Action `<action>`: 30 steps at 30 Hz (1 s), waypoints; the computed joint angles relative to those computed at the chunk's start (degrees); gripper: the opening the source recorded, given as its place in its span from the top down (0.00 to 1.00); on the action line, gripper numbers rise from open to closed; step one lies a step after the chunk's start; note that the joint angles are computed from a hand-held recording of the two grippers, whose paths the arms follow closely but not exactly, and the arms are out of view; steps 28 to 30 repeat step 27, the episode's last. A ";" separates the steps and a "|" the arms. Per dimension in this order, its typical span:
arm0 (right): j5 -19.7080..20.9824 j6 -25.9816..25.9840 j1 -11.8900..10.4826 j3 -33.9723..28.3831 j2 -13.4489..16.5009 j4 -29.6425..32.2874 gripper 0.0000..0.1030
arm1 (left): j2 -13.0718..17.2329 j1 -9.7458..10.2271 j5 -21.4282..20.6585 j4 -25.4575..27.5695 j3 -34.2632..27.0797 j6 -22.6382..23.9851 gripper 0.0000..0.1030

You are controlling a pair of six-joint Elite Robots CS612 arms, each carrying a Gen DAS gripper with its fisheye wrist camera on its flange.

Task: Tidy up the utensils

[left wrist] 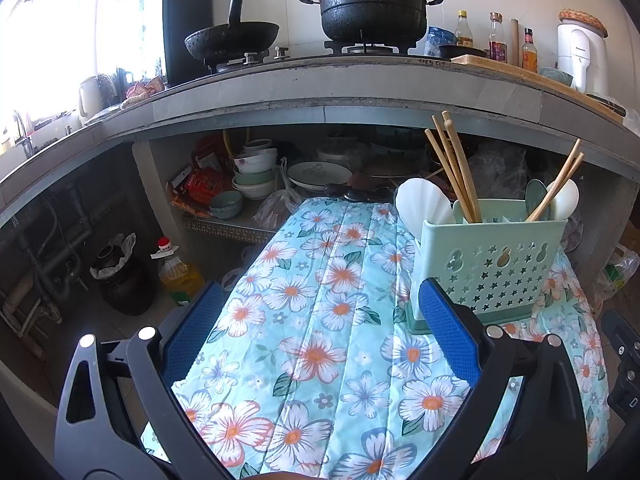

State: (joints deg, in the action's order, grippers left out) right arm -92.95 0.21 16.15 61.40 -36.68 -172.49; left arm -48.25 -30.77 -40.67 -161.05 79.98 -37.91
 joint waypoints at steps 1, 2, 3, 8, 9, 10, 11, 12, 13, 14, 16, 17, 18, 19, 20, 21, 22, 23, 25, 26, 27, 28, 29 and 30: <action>-0.01 0.02 0.01 -0.06 0.01 0.05 0.13 | -0.03 0.00 -0.05 0.10 0.00 -0.01 0.08; -0.01 0.02 0.01 -0.06 0.01 0.05 0.13 | -0.05 0.00 -0.09 0.16 -0.02 0.01 0.08; 0.00 0.06 0.02 -0.10 0.01 0.16 0.13 | -0.03 0.01 -0.17 0.07 0.09 0.02 0.08; 0.02 0.01 0.02 -0.08 0.00 0.11 0.13 | -0.07 0.07 -0.46 0.11 0.30 -0.05 0.08; -0.04 -0.03 0.04 -0.08 0.01 0.06 0.13 | -0.05 0.08 -0.45 0.16 0.20 0.00 0.08; -0.04 -0.03 0.04 -0.08 0.01 0.06 0.13 | -0.08 0.07 -0.48 0.19 0.24 -0.01 0.08; -0.04 0.03 0.03 -0.09 0.01 0.08 0.13 | -0.05 0.10 -0.47 0.22 0.11 0.04 0.08; 0.03 0.07 0.02 -0.07 -0.01 0.06 0.13 | -0.08 0.09 -0.48 0.23 0.18 -0.03 0.08; -0.02 0.03 0.03 -0.07 0.01 0.03 0.13 | -0.12 0.08 -0.55 0.21 0.28 -0.07 0.08; -0.08 -0.01 0.04 -0.10 0.02 0.04 0.13 | -0.12 0.08 -0.59 0.16 0.28 0.00 0.08; -0.01 0.04 0.03 -0.08 0.00 0.11 0.13 | -0.11 0.07 -0.49 0.17 0.25 0.05 0.08; -0.01 0.04 0.03 -0.08 0.00 0.11 0.13 | -0.13 0.08 -0.55 0.18 0.25 0.06 0.08; -0.04 0.01 0.03 -0.09 0.01 0.05 0.13 | -0.07 0.15 -0.62 0.32 0.02 0.08 0.08; -0.04 0.01 0.03 -0.09 0.01 0.05 0.13 | -0.15 0.10 -0.68 0.25 0.23 0.02 0.08; 0.01 0.01 0.02 -0.08 0.00 0.09 0.13 | -0.11 0.12 -0.79 0.19 0.27 -0.02 0.08; 0.02 0.02 0.02 -0.12 0.01 0.10 0.13 | -0.09 0.14 -0.93 0.19 0.30 -0.05 0.08; 0.00 0.03 0.03 -0.10 0.01 0.09 0.13 | -0.10 0.14 -1.07 0.20 0.38 -0.09 0.08; 0.01 0.00 0.03 -0.11 0.01 0.13 0.13 | -0.06 0.18 -1.21 0.31 0.27 -0.07 0.08; -0.04 -0.01 0.03 -0.09 0.00 0.05 0.13 | -0.05 0.16 -1.34 0.33 0.29 -0.14 0.08; -0.01 -0.01 0.03 -0.16 0.03 0.06 0.13 | -0.05 0.17 -1.35 0.33 0.28 -0.14 0.08; 0.01 0.00 0.04 -0.28 0.09 0.11 0.13 | -0.07 0.14 -1.34 0.29 0.32 -0.17 0.08; 0.01 0.00 0.04 -0.28 0.09 0.11 0.13 | -0.07 0.14 -1.34 0.29 0.32 -0.17 0.08; 0.01 0.00 0.04 -0.28 0.09 0.11 0.13 | -0.07 0.14 -1.34 0.29 0.32 -0.17 0.08; 0.01 0.00 0.04 -0.28 0.09 0.11 0.13 | -0.07 0.14 -1.34 0.29 0.32 -0.17 0.08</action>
